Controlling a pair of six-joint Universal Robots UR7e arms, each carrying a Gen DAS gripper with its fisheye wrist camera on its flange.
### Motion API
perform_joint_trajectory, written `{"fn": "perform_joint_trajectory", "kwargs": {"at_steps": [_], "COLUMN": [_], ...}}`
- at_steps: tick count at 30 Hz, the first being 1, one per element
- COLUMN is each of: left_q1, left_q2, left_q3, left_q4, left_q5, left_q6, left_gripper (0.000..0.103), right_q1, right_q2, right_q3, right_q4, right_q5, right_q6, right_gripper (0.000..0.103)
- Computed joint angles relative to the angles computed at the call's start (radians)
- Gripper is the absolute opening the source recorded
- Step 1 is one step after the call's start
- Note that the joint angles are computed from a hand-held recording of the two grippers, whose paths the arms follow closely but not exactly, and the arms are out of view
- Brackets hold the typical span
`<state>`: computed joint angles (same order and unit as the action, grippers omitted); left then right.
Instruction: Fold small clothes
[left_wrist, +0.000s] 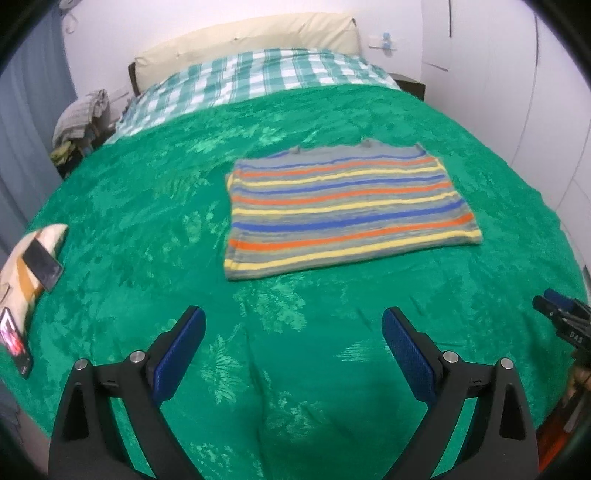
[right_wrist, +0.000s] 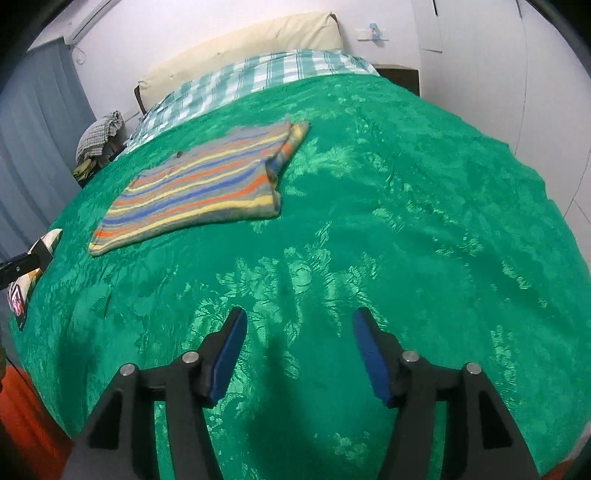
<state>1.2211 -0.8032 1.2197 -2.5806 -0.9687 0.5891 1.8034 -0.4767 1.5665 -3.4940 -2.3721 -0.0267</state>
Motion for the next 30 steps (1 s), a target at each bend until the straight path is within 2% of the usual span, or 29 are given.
{"fn": "perform_joint_trajectory", "kwargs": {"at_steps": [7,12,18,21,27,29,30], "left_q1": [-0.018,-0.013,-0.031,-0.047,-0.069,-0.073,-0.071], "left_q2": [-0.006,0.009,0.079,0.148,0.326,0.381,0.396], "left_q3": [0.038,0.059,0.062,0.026,-0.131,-0.189,-0.21], "left_q4": [-0.047,0.012,0.066,0.044,0.005,0.014,0.028], "left_q5": [0.012,-0.048,-0.138,-0.168,-0.193,-0.192,-0.194], "left_q6": [0.033,0.046,0.182,0.266,0.377,0.407,0.418], "left_gripper": [0.097,0.098,0.098,0.098,0.098,0.094,0.086], "right_q1": [0.0,-0.009,-0.047,-0.084,-0.174,-0.202,-0.213], "right_q2": [-0.001,-0.013,-0.061,-0.096,-0.098,-0.065,-0.047], "right_q3": [0.01,0.015,-0.005,-0.045,-0.258,-0.374,-0.431], "right_q4": [-0.014,-0.003,0.041,0.126,0.436,0.548,0.608], "right_q5": [0.017,0.059,0.146,0.239,0.47,0.54,0.567], "right_q6": [-0.001,0.017,0.019,0.013,0.043,0.069,0.077], "right_gripper": [0.06,0.06,0.06,0.06,0.06,0.06,0.06]}}
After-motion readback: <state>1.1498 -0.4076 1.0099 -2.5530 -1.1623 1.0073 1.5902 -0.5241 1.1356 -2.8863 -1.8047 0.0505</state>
